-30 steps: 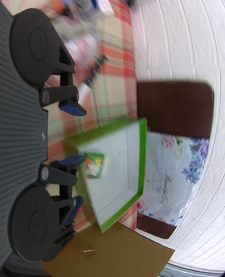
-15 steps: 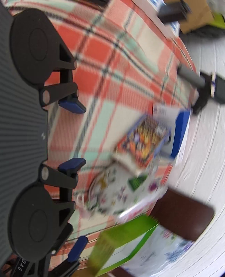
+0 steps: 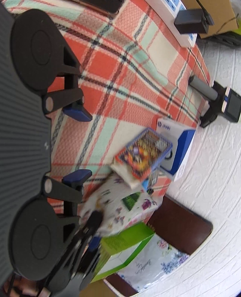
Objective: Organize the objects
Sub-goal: 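Close the left gripper on the floral cloth drawstring bag, then carry the bag into the green box and open the left gripper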
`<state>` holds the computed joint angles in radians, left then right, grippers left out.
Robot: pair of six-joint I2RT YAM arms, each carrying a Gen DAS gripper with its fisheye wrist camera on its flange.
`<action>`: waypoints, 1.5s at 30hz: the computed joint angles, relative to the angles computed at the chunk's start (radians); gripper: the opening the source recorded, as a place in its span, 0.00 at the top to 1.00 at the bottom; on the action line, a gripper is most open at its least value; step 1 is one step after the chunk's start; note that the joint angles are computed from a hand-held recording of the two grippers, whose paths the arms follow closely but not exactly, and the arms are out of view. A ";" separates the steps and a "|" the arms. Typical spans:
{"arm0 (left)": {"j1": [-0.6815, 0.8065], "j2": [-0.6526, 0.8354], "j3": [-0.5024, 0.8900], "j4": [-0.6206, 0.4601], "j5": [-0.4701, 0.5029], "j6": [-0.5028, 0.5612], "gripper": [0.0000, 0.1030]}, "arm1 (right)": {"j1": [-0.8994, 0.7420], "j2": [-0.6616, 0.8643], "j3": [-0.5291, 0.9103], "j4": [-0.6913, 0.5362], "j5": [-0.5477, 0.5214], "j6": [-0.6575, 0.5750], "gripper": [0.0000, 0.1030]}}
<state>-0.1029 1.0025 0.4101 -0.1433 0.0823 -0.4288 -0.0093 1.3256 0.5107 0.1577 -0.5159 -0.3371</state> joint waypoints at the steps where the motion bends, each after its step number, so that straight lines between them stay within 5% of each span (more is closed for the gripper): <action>1: -0.009 0.001 0.003 0.001 0.007 -0.001 0.43 | -0.049 -0.041 0.011 -0.089 -0.075 -0.035 0.78; 5: -0.081 0.012 0.011 0.018 0.016 -0.002 0.40 | -0.314 -0.155 0.029 -0.412 -0.292 -0.278 0.74; 8: -0.172 0.067 0.039 0.036 -0.011 -0.013 0.40 | -0.472 -0.238 -0.100 -0.225 -0.233 -0.223 0.39; 10: -0.214 0.113 0.072 0.034 -0.006 -0.015 0.39 | -0.584 -0.191 -0.112 -0.177 -0.256 -0.191 0.38; 14: -0.296 0.177 0.128 0.028 -0.016 -0.020 0.33 | -0.745 -0.046 -0.039 -0.295 -0.400 -0.243 0.38; 17: -0.373 0.215 0.162 0.023 -0.099 -0.028 0.32 | -0.751 -0.012 -0.015 -0.424 -0.448 -0.358 0.36; 20: -0.402 0.256 0.182 0.012 -0.162 -0.039 0.23 | -0.715 -0.021 -0.030 -0.502 -0.449 -0.437 0.17; 24: -0.359 0.281 0.178 0.015 -0.107 -0.068 0.17 | -0.609 -0.043 -0.063 -0.486 -0.387 -0.464 0.12; 29: -0.333 0.305 0.147 0.080 0.002 -0.106 0.20 | -0.438 0.017 -0.085 -0.328 -0.311 -0.418 0.14; 31: -0.358 0.305 0.142 0.099 0.028 -0.099 0.40 | -0.341 0.036 -0.125 -0.193 -0.241 -0.360 0.25; 33: -0.404 0.291 0.157 0.073 -0.039 -0.102 0.42 | -0.306 0.002 -0.166 -0.117 -0.216 -0.345 0.31; 36: -0.399 0.276 0.203 0.039 -0.003 -0.103 0.46 | -0.366 -0.011 -0.133 -0.176 -0.289 -0.370 0.50; 39: -0.439 0.300 0.305 0.028 -0.028 -0.040 0.46 | -0.434 -0.089 -0.133 -0.143 -0.334 -0.347 0.50; 45: -0.511 0.575 0.644 0.059 -0.050 0.083 0.45 | -0.555 -0.022 -0.060 0.130 -0.325 -0.220 0.50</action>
<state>-0.6137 1.5773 1.0536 -0.0840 0.0321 -0.3459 -0.5644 1.3035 0.4508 0.2880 -0.8406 -0.5571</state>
